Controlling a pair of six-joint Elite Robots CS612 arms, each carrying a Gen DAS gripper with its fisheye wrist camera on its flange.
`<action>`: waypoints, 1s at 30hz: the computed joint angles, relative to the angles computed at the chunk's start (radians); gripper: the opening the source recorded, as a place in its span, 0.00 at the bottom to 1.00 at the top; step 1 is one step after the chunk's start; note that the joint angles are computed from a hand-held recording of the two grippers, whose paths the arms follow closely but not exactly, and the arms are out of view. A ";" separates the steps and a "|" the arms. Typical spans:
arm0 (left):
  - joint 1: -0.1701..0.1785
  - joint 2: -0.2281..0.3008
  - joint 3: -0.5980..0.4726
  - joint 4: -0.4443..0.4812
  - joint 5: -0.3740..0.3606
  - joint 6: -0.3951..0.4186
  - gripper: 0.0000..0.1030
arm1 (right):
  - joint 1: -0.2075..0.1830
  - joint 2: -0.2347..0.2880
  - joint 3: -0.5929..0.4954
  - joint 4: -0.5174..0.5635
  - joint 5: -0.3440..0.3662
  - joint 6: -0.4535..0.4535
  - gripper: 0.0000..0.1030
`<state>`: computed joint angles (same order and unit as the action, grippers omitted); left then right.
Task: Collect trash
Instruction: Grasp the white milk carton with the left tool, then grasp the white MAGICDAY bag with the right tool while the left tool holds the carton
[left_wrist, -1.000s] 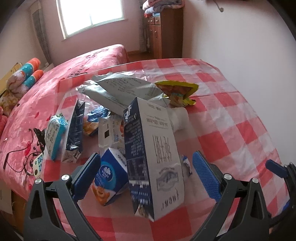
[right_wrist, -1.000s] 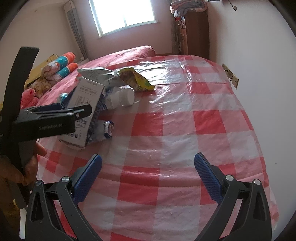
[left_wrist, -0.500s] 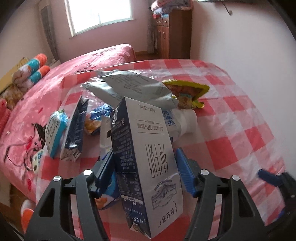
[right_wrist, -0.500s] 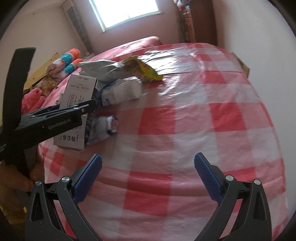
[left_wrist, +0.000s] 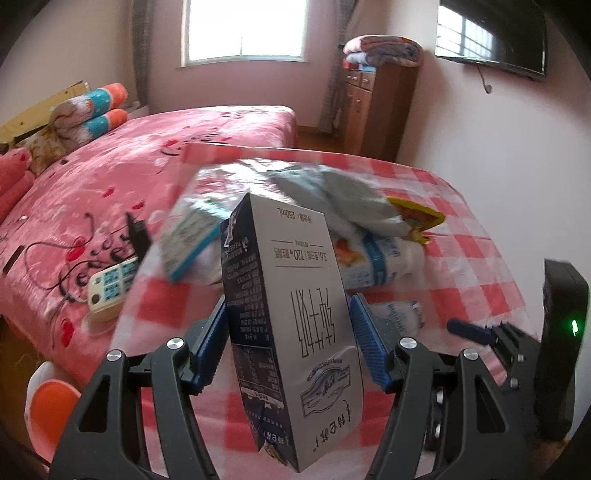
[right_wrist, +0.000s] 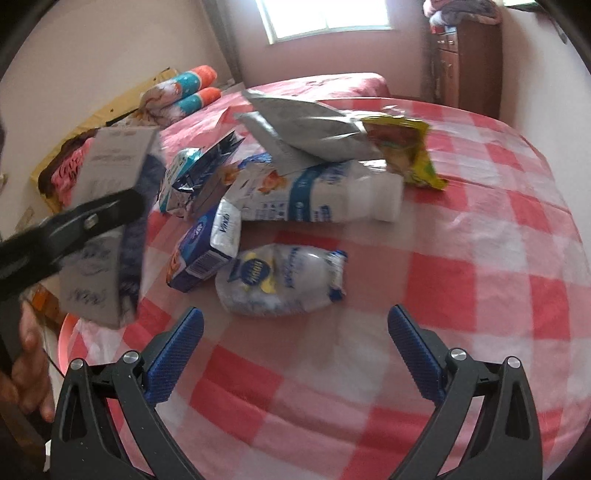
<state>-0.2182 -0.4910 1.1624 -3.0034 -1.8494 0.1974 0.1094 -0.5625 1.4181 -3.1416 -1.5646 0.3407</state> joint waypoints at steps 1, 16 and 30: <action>0.002 0.001 0.000 -0.004 0.005 -0.001 0.63 | 0.001 0.005 -0.012 0.017 -0.004 -0.004 0.96; 0.042 0.034 -0.025 0.040 -0.014 -0.021 0.64 | 0.032 0.068 -0.169 0.227 -0.127 -0.199 0.96; 0.051 0.033 -0.010 0.055 -0.071 -0.009 0.64 | 0.033 0.031 -0.081 0.163 -0.087 -0.182 0.91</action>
